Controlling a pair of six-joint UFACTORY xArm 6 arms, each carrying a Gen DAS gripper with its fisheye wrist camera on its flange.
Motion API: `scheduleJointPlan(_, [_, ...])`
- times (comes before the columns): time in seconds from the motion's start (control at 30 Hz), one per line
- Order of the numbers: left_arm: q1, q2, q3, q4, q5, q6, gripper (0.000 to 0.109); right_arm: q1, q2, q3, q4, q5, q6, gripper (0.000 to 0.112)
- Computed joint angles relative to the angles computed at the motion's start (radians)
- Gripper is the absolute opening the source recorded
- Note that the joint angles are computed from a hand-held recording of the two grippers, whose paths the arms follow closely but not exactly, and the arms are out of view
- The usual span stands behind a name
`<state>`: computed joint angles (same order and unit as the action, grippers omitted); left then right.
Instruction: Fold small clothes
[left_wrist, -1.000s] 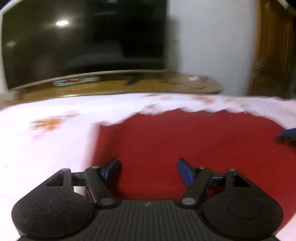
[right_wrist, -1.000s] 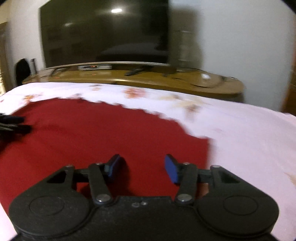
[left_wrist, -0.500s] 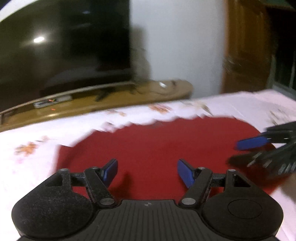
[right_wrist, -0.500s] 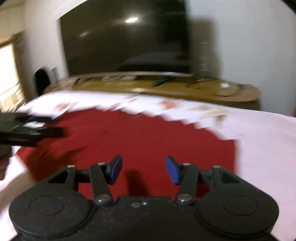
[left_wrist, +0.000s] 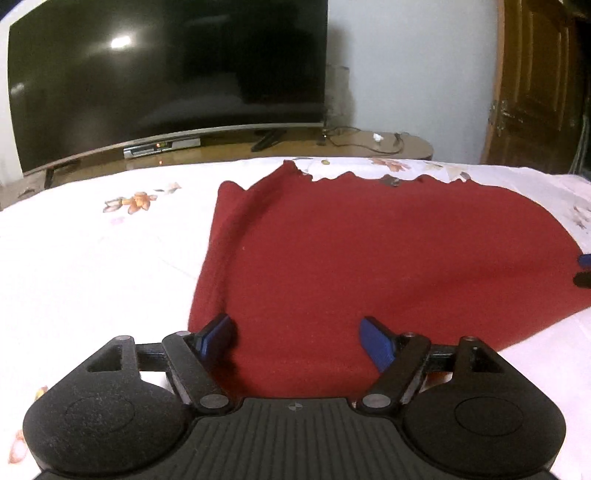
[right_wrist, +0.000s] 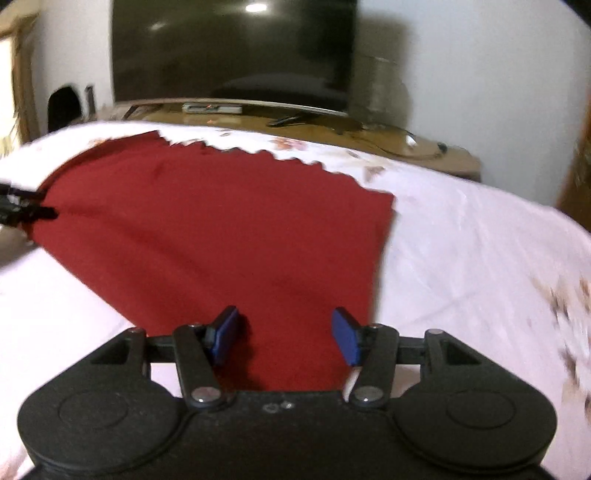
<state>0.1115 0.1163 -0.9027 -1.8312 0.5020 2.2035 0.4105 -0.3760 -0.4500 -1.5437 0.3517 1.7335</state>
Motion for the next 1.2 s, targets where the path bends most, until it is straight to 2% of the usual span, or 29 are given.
scheduleJointPlan(0.07, [-0.024, -0.04, 0.023, -0.052, -0.03, 0.012, 0.076, 0.05, -0.004, -0.015, 0.077, 0.07, -0.043, 0.049])
scheduleJointPlan(0.1, [-0.022, -0.085, 0.06, -0.063, 0.008, 0.007, 0.076, 0.078, 0.002, -0.035, 0.079, 0.101, -0.015, 0.049])
scheduleJointPlan(0.13, [-0.027, -0.117, 0.084, -0.075, 0.039, 0.009, 0.076, 0.107, 0.003, -0.053, 0.038, 0.114, 0.055, 0.05])
scheduleJointPlan(0.2, [-0.067, -0.168, 0.122, -0.109, 0.043, 0.035, 0.076, 0.146, 0.056, -0.119, -0.026, 0.107, 0.15, 0.049])
scheduleJointPlan(0.33, [-0.159, -0.195, 0.161, -0.159, -0.009, 0.078, 0.077, 0.208, 0.247, -0.277, -0.023, 0.074, 0.17, 0.049])
scheduleJointPlan(0.4, [-0.211, -0.133, 0.125, -0.223, -0.119, 0.159, 0.077, 0.244, 0.304, -0.311, 0.05, 0.101, 0.108, 0.049])
scheduleJointPlan(0.43, [-0.205, -0.113, 0.124, -0.25, -0.121, 0.185, 0.077, 0.258, 0.332, -0.319, 0.072, 0.126, 0.089, 0.05])
scheduleJointPlan(0.5, [-0.156, -0.137, 0.163, -0.24, -0.057, 0.17, 0.077, 0.28, 0.311, -0.288, 0.027, 0.156, 0.13, 0.05])
scheduleJointPlan(0.67, [-0.102, -0.142, 0.172, -0.157, -0.028, 0.119, 0.077, 0.26, 0.193, -0.17, 0.015, 0.119, 0.131, 0.051])
scheduleJointPlan(0.73, [-0.097, -0.132, 0.163, -0.141, -0.026, 0.105, 0.077, 0.244, 0.166, -0.152, 0.055, 0.097, 0.071, 0.051])
scheduleJointPlan(0.87, [-0.114, -0.14, 0.157, -0.151, -0.057, 0.108, 0.078, 0.203, 0.144, -0.138, 0.076, 0.068, 0.069, 0.05])
scheduleJointPlan(0.97, [-0.114, -0.134, 0.152, -0.157, -0.053, 0.105, 0.079, 0.241, 0.079, -0.108, 0.064, 0.16, 0.124, 0.051])
scheduleJointPlan(1.03, [-0.11, -0.137, 0.157, -0.159, -0.048, 0.111, 0.079, 0.229, 0.071, -0.101, 0.087, 0.182, 0.141, 0.05])
scheduleJointPlan(1.1, [-0.109, -0.137, 0.158, -0.154, -0.046, 0.106, 0.079, 0.197, 0.094, -0.093, 0.169, 0.177, 0.072, 0.049])
scheduleJointPlan(1.2, [-0.106, -0.134, 0.158, -0.153, -0.041, 0.106, 0.079, 0.183, 0.063, -0.058, 0.13, 0.168, 0.101, 0.049])
